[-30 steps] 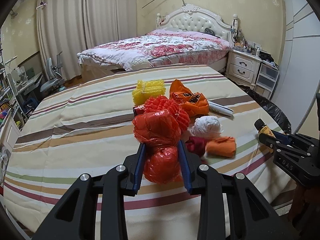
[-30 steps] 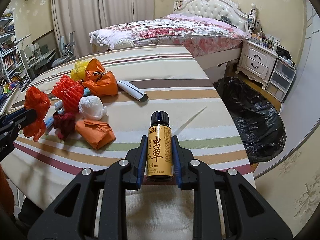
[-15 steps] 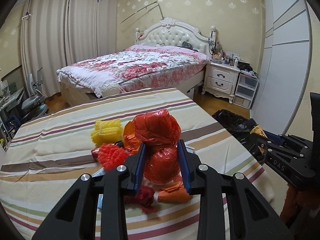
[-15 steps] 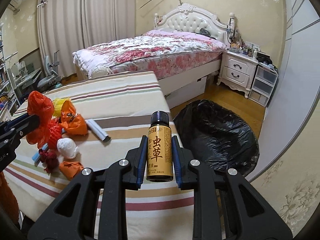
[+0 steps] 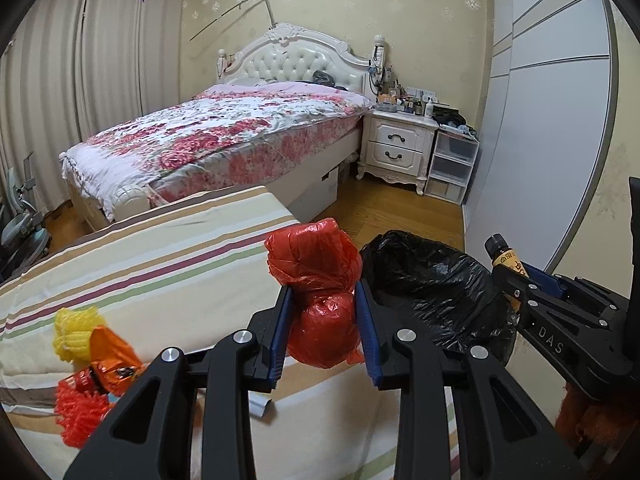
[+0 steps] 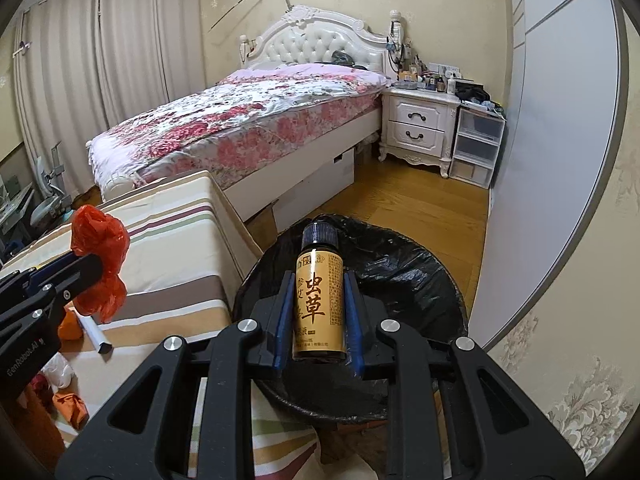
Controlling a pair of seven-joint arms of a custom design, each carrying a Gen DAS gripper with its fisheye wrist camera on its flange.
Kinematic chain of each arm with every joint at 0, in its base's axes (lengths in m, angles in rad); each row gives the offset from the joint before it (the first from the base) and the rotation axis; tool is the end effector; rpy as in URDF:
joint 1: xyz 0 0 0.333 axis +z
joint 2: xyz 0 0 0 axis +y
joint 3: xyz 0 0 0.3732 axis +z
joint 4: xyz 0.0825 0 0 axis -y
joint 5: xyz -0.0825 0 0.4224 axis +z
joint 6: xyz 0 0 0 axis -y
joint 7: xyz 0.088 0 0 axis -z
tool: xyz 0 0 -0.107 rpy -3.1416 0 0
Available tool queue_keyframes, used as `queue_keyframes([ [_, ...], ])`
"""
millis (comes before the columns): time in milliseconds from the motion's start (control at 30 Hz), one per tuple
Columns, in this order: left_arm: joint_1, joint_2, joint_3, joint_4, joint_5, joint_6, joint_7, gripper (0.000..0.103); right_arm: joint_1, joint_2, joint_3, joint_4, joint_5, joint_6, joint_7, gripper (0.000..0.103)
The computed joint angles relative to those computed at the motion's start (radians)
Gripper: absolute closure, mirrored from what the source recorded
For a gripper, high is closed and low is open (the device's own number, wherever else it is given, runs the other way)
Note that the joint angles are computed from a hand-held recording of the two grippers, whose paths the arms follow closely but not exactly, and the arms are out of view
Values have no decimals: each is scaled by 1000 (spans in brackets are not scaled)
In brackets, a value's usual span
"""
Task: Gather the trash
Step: 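Carry bottle and red bag over the black bin and open both tools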
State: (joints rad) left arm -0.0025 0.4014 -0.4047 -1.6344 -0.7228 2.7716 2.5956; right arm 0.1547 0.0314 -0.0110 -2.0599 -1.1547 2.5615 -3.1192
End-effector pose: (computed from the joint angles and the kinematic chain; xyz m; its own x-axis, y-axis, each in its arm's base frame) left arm 0.7305 -0.2285 0.5146 -0.7000 -0.7129 0.0422 -0.4486 0.3929 -0.8027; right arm 0.6158 0.1030 0.5017 -0.5387 -0.8416 -0.0382 -0.4961 0.3535 -0.7930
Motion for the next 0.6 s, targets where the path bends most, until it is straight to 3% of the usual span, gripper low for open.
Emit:
queue_keyframes([
  [200,-65,61,25,62,119,-30,-83,71,-12,43,-23,19,8,4,4,80],
  [600,-130,147,35,150,306,-61,-212,69,-34,75,-63,19,45,46,9,79],
])
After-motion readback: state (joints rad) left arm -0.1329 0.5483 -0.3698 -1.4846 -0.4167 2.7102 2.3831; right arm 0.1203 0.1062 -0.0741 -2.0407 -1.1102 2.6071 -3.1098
